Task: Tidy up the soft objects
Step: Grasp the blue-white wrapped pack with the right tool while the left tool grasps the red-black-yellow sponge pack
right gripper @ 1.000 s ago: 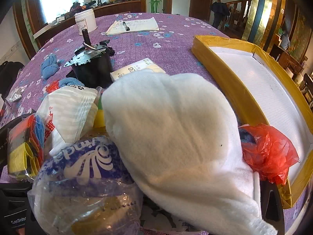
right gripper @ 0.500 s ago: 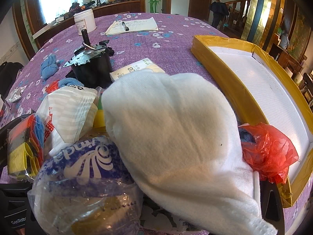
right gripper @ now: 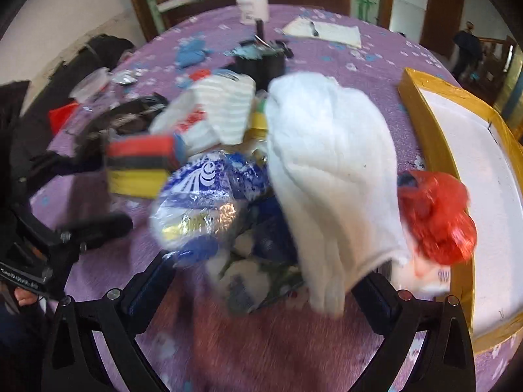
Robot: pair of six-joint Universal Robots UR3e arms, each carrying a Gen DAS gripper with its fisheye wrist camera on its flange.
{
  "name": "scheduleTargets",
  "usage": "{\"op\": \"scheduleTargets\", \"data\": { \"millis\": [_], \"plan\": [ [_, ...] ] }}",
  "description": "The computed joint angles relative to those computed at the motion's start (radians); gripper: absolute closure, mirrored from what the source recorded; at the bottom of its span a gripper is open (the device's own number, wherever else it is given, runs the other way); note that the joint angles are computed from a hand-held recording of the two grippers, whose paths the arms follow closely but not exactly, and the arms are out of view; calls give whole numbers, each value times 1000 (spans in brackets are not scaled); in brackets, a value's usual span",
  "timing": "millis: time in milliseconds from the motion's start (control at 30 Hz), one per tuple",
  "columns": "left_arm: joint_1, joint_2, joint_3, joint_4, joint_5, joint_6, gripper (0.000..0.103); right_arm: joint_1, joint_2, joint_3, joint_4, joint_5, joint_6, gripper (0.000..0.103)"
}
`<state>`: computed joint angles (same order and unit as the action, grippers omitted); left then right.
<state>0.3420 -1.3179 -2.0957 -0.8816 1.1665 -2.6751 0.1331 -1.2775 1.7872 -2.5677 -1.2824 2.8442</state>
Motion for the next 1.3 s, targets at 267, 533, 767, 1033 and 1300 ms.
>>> {"op": "scheduleTargets", "data": {
  "millis": [267,533,767,1033,1300],
  "plan": [
    [-17,63,-72,132,86,-54,0,-197,-319,304,-35,250,-156,1],
    [-112,-111,-73,393,191,-39,17,-374,-458,402,98,402,-242,1],
    [-134,-190,-85,440,190,60,17,-364,-454,384,119,408,-244,1],
    [-137,-131,-184,519,220,-15,42,-292,-439,356,118,386,-252,5],
    [-82,-114,-180,481,175,-9,35,-139,-292,220,85,297,-188,26]
  ]
}}
